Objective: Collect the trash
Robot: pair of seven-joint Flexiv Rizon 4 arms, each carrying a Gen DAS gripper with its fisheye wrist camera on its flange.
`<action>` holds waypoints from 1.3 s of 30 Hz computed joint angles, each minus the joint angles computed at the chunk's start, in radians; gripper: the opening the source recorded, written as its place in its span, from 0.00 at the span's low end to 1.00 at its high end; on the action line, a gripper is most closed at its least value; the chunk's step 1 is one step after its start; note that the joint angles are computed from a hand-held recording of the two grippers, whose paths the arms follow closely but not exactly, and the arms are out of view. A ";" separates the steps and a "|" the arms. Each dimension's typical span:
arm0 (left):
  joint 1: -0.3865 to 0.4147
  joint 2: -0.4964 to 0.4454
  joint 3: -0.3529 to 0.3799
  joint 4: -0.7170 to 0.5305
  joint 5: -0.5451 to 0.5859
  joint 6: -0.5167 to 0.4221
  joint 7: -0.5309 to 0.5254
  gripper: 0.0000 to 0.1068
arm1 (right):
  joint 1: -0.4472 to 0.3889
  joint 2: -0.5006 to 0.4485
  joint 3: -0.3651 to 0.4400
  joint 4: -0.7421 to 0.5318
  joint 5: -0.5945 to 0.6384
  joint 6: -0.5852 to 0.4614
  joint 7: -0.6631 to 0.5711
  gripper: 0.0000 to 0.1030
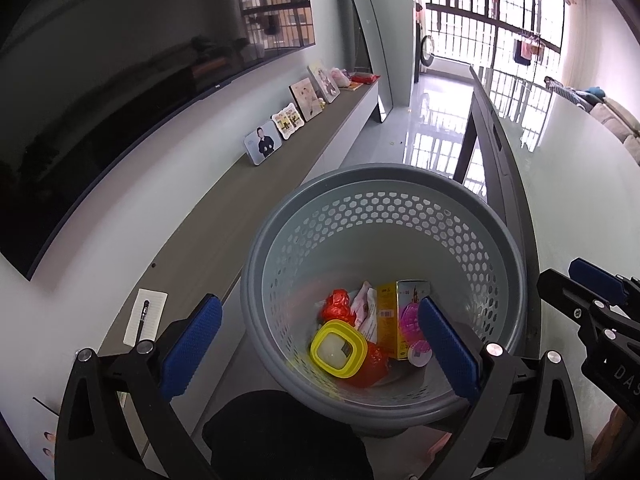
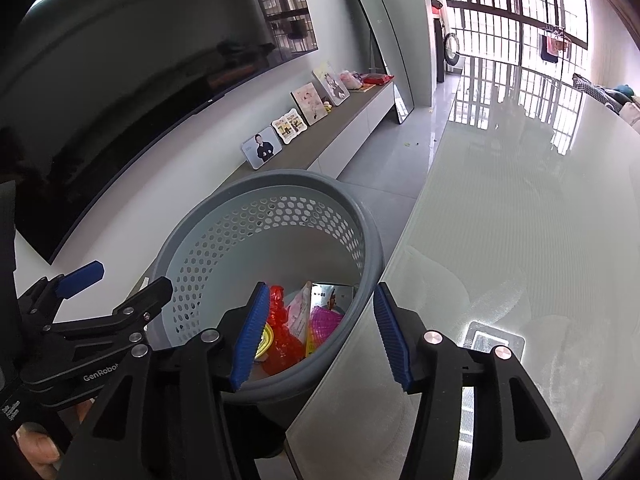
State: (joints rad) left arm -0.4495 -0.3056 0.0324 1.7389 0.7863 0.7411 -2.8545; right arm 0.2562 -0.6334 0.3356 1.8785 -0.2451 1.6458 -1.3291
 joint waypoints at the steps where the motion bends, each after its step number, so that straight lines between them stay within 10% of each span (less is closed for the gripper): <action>1: -0.001 -0.002 -0.001 -0.002 -0.001 -0.005 0.000 0.90 | -0.003 0.000 0.003 0.001 0.001 0.001 -0.002 0.50; 39: -0.014 -0.003 -0.007 -0.015 0.007 -0.031 -0.008 0.90 | -0.028 0.008 0.033 0.013 0.003 0.012 -0.010 0.50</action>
State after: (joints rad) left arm -0.4631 -0.3084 0.0249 1.7243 0.7934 0.7102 -2.8629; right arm 0.2282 -0.6250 0.3691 1.8918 -0.2425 1.6577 -1.3388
